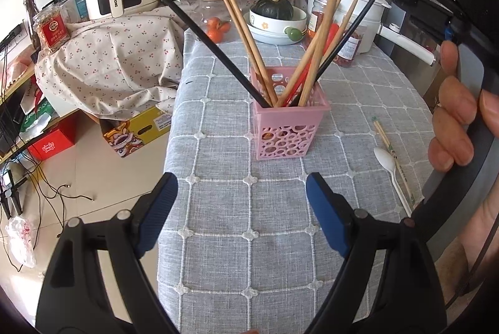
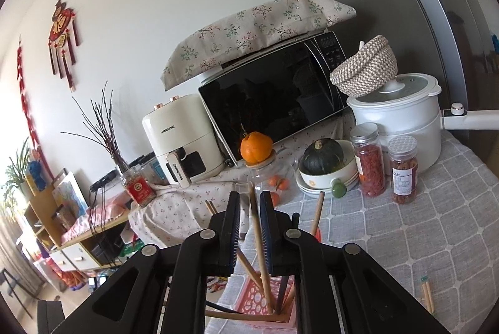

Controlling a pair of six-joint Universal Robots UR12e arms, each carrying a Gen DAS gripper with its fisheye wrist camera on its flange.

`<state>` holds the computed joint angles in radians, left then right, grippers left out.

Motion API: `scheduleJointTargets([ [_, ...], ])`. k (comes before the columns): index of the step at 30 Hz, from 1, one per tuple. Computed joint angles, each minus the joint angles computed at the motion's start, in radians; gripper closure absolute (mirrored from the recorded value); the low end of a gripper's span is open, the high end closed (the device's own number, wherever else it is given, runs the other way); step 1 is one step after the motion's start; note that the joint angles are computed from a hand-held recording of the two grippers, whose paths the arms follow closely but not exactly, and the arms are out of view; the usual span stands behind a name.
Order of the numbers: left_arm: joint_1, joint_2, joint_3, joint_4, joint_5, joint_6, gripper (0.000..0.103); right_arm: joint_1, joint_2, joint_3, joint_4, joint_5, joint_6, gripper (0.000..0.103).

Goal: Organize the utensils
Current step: 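Lower the wooden chopstick into the pink holder and open the right tool, then move both tools over the white spoon and paper-wrapped chopsticks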

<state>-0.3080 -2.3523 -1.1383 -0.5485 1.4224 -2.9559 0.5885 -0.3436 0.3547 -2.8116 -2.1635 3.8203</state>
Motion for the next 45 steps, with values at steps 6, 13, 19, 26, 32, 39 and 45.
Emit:
scheduleJointTargets([
  [6,-0.002,0.002,-0.003,0.012,0.006,-0.011,0.019,0.006,-0.059,0.098,-0.085,0.002,-0.036,0.067],
  [13,-0.016,0.008,-0.011,0.02,0.003,-0.017,0.019,0.014,-0.18,0.298,-0.181,-0.016,-0.09,0.051],
  [19,-0.035,0.015,-0.019,0.001,-0.013,0.011,0.019,0.009,-0.316,0.532,-0.153,-0.063,-0.033,0.044],
  [26,-0.061,0.024,-0.035,0.01,-0.03,0.055,0.019,-0.005,-0.431,0.721,-0.013,-0.062,0.08,0.04],
  [32,-0.083,0.029,-0.046,-0.002,-0.043,0.129,0.018,-0.02,-0.476,0.786,0.179,0.022,0.171,0.038],
  [39,-0.097,0.013,-0.02,-0.089,-0.064,0.155,0.019,-0.046,-0.484,0.789,0.405,0.191,0.217,0.038],
  [45,-0.11,-0.015,0.019,-0.143,-0.088,0.153,0.029,-0.06,-0.488,0.795,0.485,0.232,0.235,0.038],
])
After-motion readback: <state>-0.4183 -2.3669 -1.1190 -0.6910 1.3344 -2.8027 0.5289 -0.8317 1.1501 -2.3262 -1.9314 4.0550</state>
